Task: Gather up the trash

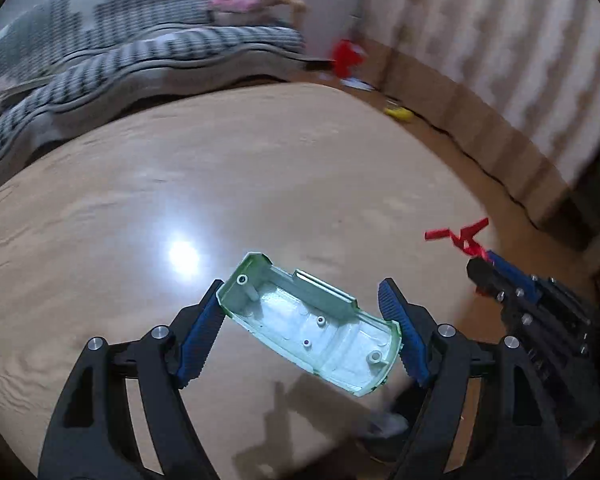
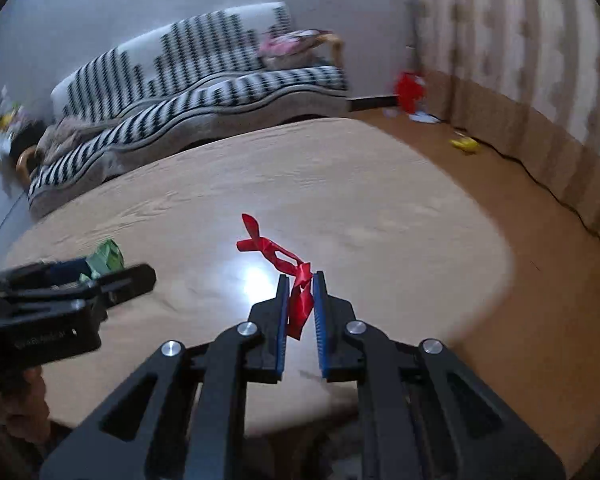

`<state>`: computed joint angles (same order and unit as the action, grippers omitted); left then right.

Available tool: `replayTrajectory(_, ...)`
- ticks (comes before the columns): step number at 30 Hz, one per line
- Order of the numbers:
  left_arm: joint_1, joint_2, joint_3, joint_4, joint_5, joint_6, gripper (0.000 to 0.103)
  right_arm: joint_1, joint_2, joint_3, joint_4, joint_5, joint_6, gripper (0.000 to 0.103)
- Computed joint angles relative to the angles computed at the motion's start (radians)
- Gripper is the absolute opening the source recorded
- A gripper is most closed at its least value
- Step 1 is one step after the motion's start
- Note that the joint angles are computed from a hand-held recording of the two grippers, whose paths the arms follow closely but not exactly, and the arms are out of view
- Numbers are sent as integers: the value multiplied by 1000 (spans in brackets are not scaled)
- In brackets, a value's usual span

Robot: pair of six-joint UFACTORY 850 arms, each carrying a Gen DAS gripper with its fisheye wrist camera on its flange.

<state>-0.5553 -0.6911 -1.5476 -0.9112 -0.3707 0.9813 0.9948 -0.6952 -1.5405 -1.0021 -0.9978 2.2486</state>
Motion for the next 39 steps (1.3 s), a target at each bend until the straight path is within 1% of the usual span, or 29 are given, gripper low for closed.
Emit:
replayTrajectory(3, -64, 47, 88, -44, -12, 66, 75, 59, 95, 159, 40, -9, 135, 12)
replayTrajectory(6, -120, 65, 155, -21, -50, 56, 75, 113, 129, 252, 110, 8, 222, 12)
replayTrajectory(7, -133, 65, 170, -10, -62, 52, 75, 125, 130, 274, 130, 30, 250, 12)
replayTrajectory(9, -176, 48, 207, 59, -65, 21, 75, 143, 124, 327, 150, 113, 335, 12)
replayTrajectory(11, -212, 24, 235, 165, -11, -35, 75, 146, 102, 363, 176, 211, 407, 12)
replayTrajectory(12, -230, 7, 240, 247, 26, -96, 75, 150, 94, 383, 164, 263, 468, 12)
replayTrajectory(13, -243, -5, 245, 300, 40, -128, 75, 156, 89, 393, 152, 291, 507, 12)
replayTrajectory(14, -250, -20, 244, 341, 40, -159, 75, 158, 80, 389, 158, 298, 504, 12)
replayTrajectory(15, -250, -29, 243, 341, 30, -160, 75, 159, 73, 382, 182, 295, 476, 12)
replayTrajectory(22, -248, -42, 239, 305, 7, -119, 75, 159, 82, 412, 178, 326, 509, 12)
replayTrajectory(25, -238, -55, 221, 286, -32, -104, 75, 149, 86, 410, 162, 334, 527, 12)
replayTrajectory(27, -235, -66, 204, 321, -52, -132, 76, 149, 107, 448, 95, 367, 624, 12)
replayTrajectory(28, -237, -68, 203, 355, -52, -161, 78, 147, 117, 468, 40, 392, 691, 15)
replayTrajectory(29, -239, -70, 199, 385, -58, -188, 89, 144, 126, 481, 18, 414, 722, 33)
replayTrajectory(30, -239, -70, 196, 390, -62, -191, 96, 143, 131, 484, 29, 409, 716, 55)
replayTrajectory(31, -235, -66, 197, 372, -60, -173, 96, 149, 131, 473, 62, 364, 686, 98)
replayTrajectory(33, -228, -47, 210, 352, -43, -147, 97, 146, 135, 461, 112, 329, 622, 96)
replayTrajectory(37, -209, -9, 223, 352, -28, -134, 97, 144, 143, 457, 172, 276, 612, 96)
replayTrajectory(39, -188, 20, 225, 324, -45, -84, 97, 134, 138, 441, 240, 252, 562, 96)
